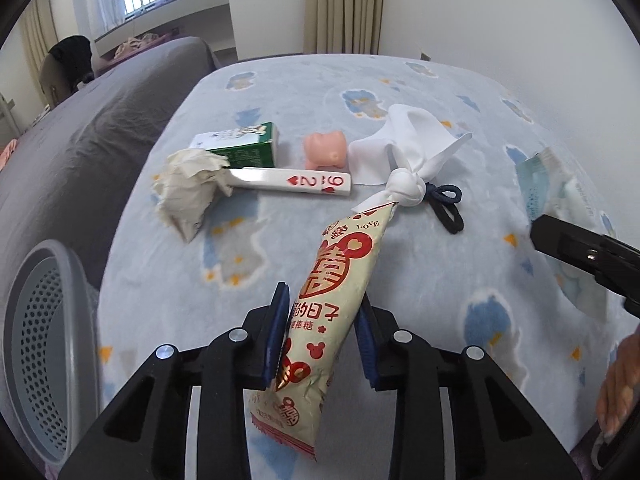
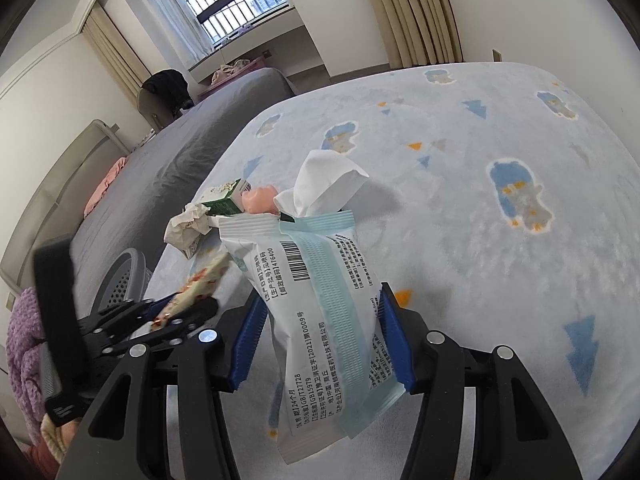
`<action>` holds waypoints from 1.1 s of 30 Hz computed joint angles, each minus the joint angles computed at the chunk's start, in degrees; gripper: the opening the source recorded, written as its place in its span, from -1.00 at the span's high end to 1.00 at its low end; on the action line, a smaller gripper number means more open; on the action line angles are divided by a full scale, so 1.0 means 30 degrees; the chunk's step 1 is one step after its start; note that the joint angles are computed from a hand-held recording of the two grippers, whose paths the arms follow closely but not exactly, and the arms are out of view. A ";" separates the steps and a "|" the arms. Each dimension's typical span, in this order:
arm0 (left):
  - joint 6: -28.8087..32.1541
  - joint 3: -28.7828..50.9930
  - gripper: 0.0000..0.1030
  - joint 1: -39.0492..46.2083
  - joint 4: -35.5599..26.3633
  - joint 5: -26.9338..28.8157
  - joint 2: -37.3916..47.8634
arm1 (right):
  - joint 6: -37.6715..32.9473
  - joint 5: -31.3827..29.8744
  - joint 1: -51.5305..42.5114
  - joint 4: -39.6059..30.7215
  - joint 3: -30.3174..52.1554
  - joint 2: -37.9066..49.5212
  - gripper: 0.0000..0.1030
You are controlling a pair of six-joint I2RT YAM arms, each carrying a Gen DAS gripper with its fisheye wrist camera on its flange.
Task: Collect trash
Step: 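Carry wrapper and packet over the wastebasket and open the left tool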
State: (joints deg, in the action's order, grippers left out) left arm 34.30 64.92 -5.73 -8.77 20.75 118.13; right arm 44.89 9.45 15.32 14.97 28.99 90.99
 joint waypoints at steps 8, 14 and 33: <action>0.0992 -0.1670 0.39 0.2074 0.0096 0.0956 -0.1899 | 0.1031 0.2340 0.2547 -0.1378 0.0931 0.0614 -0.04; 0.1958 -0.2033 0.39 0.3882 -0.0395 0.1704 -0.2412 | 0.3421 0.3502 0.4996 -0.1674 0.1214 0.1215 -0.04; 0.3037 0.3631 0.39 0.9733 -0.3456 0.3373 0.0559 | 0.4508 0.3983 0.8790 -0.4481 0.9315 0.6224 -0.04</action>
State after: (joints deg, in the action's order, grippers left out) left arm 43.41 75.81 23.47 -19.13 30.87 119.81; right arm 58.41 21.40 41.70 1.52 56.93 109.67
